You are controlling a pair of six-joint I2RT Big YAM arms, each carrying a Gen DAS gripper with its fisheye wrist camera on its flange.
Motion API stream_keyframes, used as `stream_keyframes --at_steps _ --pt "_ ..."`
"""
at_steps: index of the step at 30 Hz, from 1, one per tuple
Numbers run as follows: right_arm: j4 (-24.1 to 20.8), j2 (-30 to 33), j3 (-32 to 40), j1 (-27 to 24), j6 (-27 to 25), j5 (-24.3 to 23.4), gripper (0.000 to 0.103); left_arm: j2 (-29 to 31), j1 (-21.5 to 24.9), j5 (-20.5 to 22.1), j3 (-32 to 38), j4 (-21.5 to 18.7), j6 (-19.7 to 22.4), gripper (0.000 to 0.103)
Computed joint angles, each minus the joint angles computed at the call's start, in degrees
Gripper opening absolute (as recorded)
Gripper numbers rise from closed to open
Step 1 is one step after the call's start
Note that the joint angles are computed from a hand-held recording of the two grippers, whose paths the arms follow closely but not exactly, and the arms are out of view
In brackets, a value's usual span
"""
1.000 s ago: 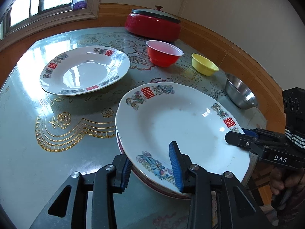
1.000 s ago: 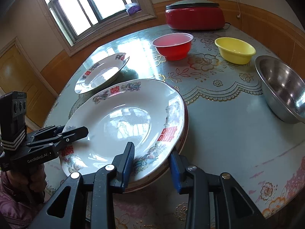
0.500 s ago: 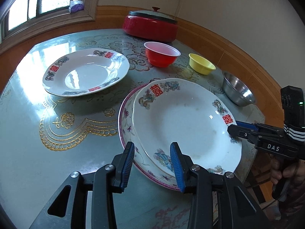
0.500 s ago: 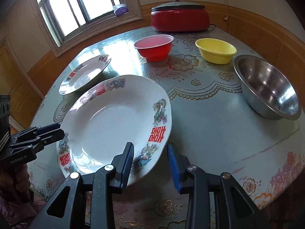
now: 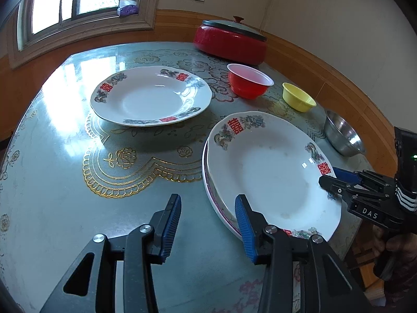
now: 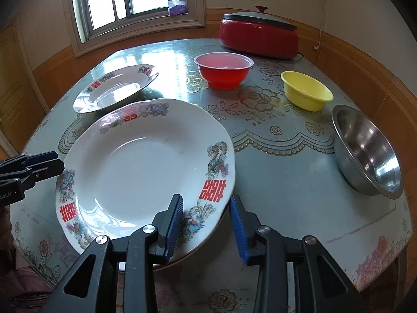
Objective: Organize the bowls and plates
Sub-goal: 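Open the left tool to release the deep plate on the stack, then move the left tool to the second red-patterned deep plate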
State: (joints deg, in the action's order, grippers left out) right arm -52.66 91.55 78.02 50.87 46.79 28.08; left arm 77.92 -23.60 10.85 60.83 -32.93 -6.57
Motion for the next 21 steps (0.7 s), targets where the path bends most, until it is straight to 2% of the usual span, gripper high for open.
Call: stream_keyframes --at_steps 4,9,16,21 --pt "-0.2 -0.1 0.0 -0.1 0.8 -0.6 0.038 -0.2 -0.1 0.1 -0.2 0.2 0.6 0.044" --pt "-1.5 0.4 0.8 0.2 2.3 0.1 0.038 -0.1 -0.2 -0.6 -0.1 -0.1 1.0 0.051" --pt "-3.0 0.4 1.6 0.4 5.2 2.1 0.041 -0.3 -0.6 -3.7 -0.1 -0.3 1.4 0.061" --pt "-3.5 0.2 2.2 0.3 7.7 3.7 0.041 -0.7 -0.4 -6.2 0.0 -0.9 1.3 0.062"
